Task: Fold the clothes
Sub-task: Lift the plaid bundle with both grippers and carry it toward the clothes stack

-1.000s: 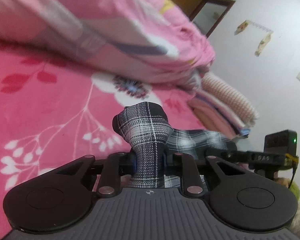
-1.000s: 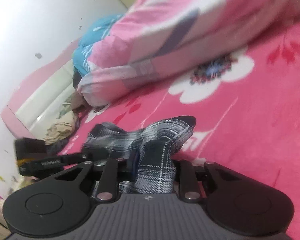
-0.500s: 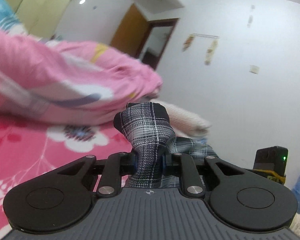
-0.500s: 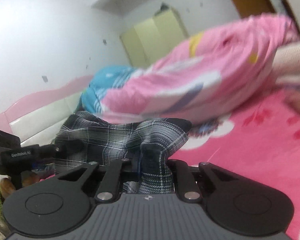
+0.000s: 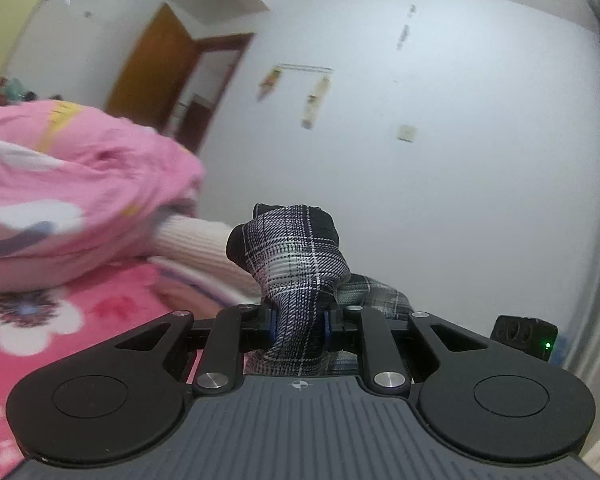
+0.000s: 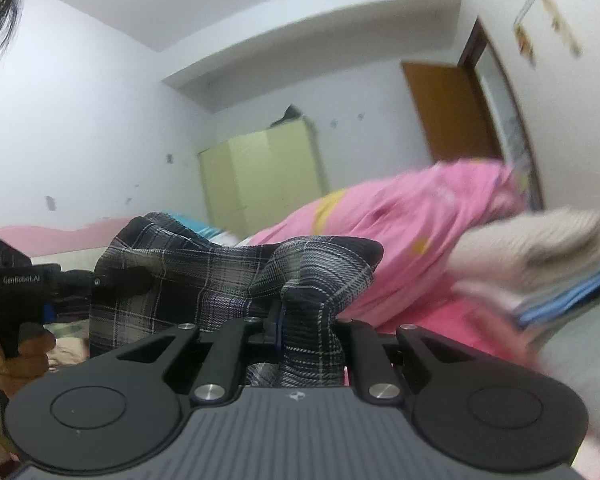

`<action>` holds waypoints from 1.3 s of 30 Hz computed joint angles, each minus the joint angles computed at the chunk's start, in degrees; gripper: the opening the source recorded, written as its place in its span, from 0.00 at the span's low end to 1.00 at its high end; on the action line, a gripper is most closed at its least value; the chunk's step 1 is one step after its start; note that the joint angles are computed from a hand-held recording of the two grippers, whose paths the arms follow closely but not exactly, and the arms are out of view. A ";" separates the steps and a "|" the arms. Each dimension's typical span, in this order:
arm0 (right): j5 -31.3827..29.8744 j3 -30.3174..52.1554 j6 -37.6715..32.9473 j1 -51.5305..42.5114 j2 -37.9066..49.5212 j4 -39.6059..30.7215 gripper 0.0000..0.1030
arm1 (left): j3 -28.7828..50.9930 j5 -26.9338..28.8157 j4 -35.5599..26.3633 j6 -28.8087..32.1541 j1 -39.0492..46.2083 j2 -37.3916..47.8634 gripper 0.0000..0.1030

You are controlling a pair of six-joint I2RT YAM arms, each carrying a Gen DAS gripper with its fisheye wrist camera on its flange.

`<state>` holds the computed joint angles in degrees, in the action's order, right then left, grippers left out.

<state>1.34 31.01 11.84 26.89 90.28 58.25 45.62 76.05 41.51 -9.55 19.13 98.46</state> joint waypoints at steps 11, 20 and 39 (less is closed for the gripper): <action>-0.89 -3.75 -11.06 -18.02 -19.99 -12.75 0.13 | 9.81 -9.40 16.05 -18.61 -23.77 10.53 0.17; -2.39 3.49 -18.83 -30.58 -13.42 -14.17 0.13 | 25.86 -17.51 13.80 -25.39 -35.67 25.31 0.16; -17.72 57.32 -29.07 -37.44 35.89 -37.45 0.13 | 74.66 -29.51 -19.27 -30.37 -37.19 58.08 0.16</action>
<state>-16.38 88.33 -17.22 -10.55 126.17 20.80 120.28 46.55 22.24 -39.91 -18.06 156.55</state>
